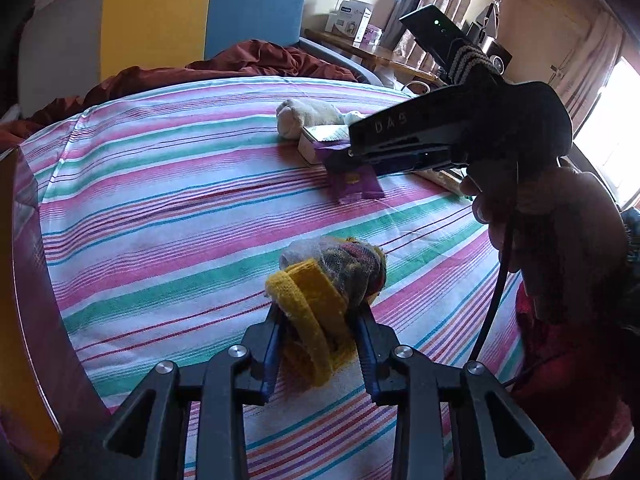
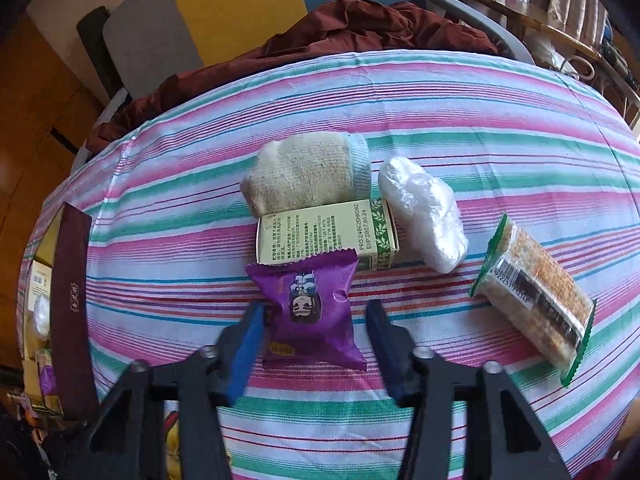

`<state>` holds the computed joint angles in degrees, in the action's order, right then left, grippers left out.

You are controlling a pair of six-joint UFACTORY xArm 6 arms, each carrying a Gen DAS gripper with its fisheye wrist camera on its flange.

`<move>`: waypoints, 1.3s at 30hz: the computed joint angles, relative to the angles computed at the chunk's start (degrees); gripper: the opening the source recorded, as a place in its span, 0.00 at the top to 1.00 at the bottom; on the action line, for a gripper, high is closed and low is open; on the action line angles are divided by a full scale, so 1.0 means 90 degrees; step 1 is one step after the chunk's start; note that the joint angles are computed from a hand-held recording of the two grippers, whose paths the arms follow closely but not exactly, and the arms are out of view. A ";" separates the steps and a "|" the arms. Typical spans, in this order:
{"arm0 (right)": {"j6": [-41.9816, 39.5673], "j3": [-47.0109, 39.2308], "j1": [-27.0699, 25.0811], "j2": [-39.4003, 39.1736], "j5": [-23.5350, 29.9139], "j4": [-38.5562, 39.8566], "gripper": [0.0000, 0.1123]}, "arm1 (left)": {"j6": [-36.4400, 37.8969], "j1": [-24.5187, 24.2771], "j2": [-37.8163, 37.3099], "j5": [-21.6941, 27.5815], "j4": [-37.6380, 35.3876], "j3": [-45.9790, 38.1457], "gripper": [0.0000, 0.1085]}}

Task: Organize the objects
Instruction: 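Carry the yellow pouch toward the tray with the left gripper while the right gripper grasps a second purple packet, then lower the yellow pouch into the tray and open the left gripper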

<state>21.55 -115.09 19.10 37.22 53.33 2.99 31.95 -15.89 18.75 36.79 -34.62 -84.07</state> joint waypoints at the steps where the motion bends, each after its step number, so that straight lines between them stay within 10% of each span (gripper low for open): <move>1: -0.0048 0.0063 -0.0007 -0.0033 -0.0050 0.0024 0.68 | -0.0006 -0.0006 -0.0004 -0.0025 -0.0003 0.0013 0.69; 24: -0.0862 0.0450 0.0021 -0.0310 -0.0082 0.0389 0.69 | 0.0246 0.0342 -0.1000 -0.0060 -0.0349 0.0583 0.71; 39: -0.0796 0.0415 0.0116 -0.0297 -0.0036 0.0004 0.69 | -0.1636 0.2234 -0.0894 -0.0621 0.1073 0.0331 0.70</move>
<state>14.39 -111.36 20.15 34.55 53.00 3.03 17.23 4.22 10.70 31.20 -24.97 -81.09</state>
